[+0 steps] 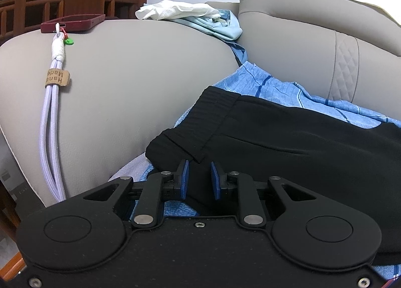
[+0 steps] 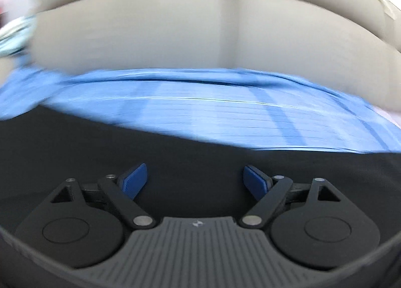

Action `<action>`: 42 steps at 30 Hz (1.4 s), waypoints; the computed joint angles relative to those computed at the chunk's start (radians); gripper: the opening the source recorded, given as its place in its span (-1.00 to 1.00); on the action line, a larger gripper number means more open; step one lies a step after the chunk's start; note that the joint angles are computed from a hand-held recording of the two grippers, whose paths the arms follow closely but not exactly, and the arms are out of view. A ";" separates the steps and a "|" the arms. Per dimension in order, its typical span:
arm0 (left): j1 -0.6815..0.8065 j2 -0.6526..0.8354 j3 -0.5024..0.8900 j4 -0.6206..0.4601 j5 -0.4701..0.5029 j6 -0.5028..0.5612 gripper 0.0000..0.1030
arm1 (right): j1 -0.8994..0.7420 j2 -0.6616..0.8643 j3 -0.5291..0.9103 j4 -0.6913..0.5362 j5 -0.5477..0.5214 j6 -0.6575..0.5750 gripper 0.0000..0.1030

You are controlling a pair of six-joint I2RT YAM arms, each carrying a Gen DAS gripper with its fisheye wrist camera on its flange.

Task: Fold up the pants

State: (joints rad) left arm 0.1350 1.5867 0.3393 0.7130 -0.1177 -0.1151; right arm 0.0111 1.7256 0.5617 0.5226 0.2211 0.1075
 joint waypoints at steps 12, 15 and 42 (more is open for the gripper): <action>0.011 0.004 0.009 -0.006 0.009 -0.094 -0.61 | -0.648 -0.016 0.003 0.099 -0.238 -0.042 0.76; -0.017 0.017 0.028 -0.017 -0.034 -0.096 -0.53 | -0.839 -0.159 -0.161 0.212 -0.436 0.022 0.76; -0.789 0.047 0.364 -0.455 -0.215 -0.213 0.54 | -1.229 -0.014 -0.141 0.093 -0.663 -0.201 0.71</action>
